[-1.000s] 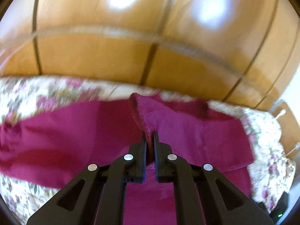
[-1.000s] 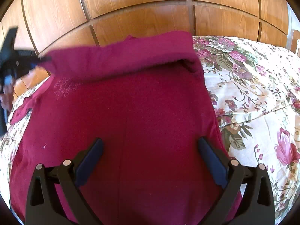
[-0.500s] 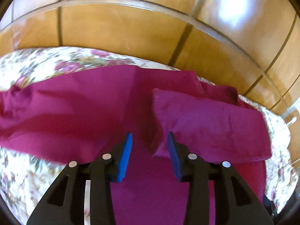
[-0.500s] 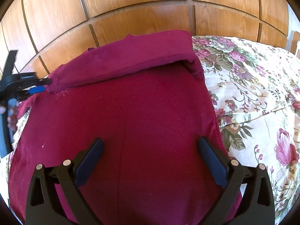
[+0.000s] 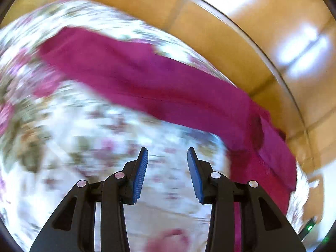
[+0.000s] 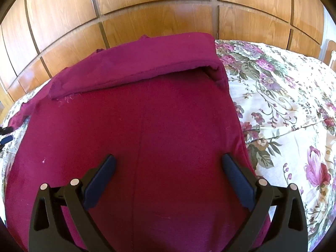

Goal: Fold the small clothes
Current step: 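Grasp the folded edge with the left gripper, adjust it, release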

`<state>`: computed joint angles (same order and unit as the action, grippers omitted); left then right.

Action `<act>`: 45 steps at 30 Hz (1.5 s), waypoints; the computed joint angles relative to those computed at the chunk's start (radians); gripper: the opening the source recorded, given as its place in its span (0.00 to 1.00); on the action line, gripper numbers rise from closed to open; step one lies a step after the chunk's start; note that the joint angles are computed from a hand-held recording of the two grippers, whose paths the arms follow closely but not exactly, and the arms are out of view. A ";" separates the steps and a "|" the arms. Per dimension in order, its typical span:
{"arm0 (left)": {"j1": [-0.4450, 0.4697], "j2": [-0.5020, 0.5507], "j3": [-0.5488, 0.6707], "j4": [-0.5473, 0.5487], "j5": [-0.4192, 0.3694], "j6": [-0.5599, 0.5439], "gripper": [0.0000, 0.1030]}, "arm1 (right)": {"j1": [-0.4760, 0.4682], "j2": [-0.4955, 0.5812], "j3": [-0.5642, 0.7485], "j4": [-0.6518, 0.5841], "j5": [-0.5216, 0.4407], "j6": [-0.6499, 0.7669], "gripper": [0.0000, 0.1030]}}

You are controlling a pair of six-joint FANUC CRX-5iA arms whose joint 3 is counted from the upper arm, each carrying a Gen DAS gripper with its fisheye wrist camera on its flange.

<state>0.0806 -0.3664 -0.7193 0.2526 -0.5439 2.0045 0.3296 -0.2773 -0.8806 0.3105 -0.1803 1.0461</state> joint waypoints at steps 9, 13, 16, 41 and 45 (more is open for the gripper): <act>0.231 -0.265 -0.230 0.164 0.066 -0.045 0.51 | -0.016 0.010 -0.063 0.321 0.023 -0.286 0.98; 0.273 -0.269 -0.290 0.352 0.116 -0.192 0.66 | -0.029 0.005 -0.080 0.367 0.045 -0.325 0.98; 0.322 -0.236 -0.305 0.465 0.101 -0.291 0.68 | -0.048 0.002 -0.100 0.440 0.071 -0.385 0.98; -0.057 -0.018 0.000 0.287 0.246 -0.422 0.08 | -0.087 -0.002 -0.133 0.625 0.100 -0.534 0.98; -0.217 0.107 0.102 0.145 0.250 -0.301 0.08 | -0.077 -0.005 -0.128 0.589 0.094 -0.508 0.98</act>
